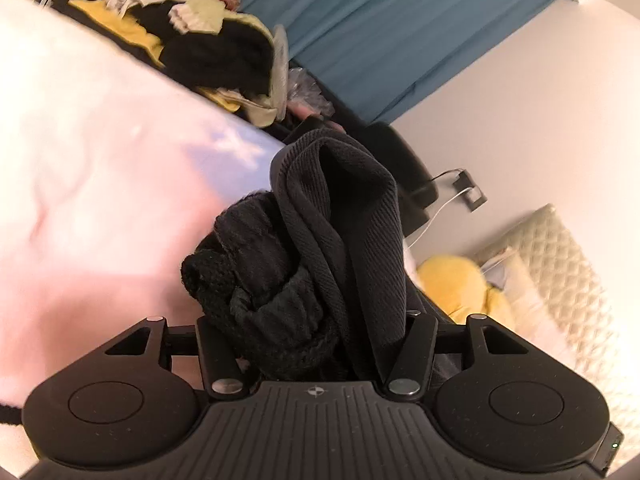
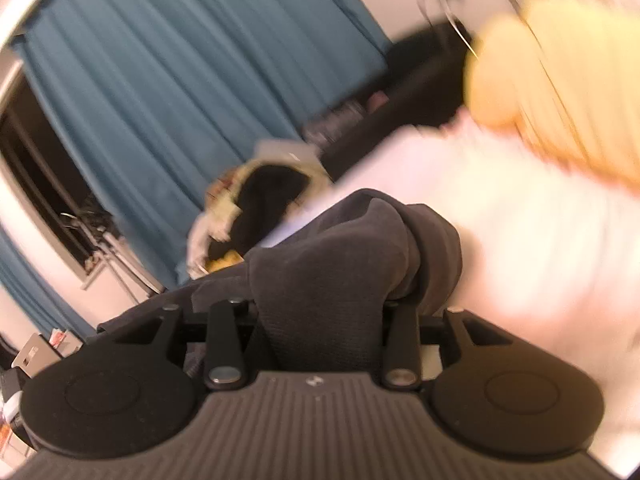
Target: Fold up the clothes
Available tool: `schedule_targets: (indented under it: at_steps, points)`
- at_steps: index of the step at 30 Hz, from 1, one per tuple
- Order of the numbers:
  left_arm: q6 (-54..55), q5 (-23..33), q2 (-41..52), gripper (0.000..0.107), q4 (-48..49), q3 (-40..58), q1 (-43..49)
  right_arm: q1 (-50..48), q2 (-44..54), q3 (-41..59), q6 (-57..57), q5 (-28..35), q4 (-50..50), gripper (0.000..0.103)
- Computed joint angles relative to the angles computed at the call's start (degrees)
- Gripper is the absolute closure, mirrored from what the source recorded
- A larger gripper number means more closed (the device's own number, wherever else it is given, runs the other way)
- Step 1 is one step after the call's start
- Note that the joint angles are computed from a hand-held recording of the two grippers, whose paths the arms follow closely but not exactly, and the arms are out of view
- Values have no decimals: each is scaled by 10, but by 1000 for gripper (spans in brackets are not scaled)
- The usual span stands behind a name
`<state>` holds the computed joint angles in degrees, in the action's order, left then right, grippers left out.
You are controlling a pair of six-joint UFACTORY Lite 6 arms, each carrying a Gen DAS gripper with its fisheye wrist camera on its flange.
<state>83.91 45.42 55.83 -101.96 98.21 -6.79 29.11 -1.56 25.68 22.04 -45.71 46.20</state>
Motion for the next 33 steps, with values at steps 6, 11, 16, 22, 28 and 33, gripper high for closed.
schedule_targets:
  at_steps: [6,11,16,22,28,33]
  points:
    - [152,34,15,35,-63,-56,8,47,179,-34,197,-155,-55,52]
    - [199,31,-51,27,-72,-161,12,70,201,-20,197,-163,-24,51]
    - [85,11,-94,14,49,-161,32,122,128,-14,91,-109,100,37]
    - [72,-3,-169,6,110,-208,85,205,39,5,-130,-89,322,32]
    - [70,23,-255,5,174,-239,168,295,-23,27,-252,-162,461,32]
    - [77,53,-325,4,203,-244,233,336,-16,114,-368,-203,497,32]
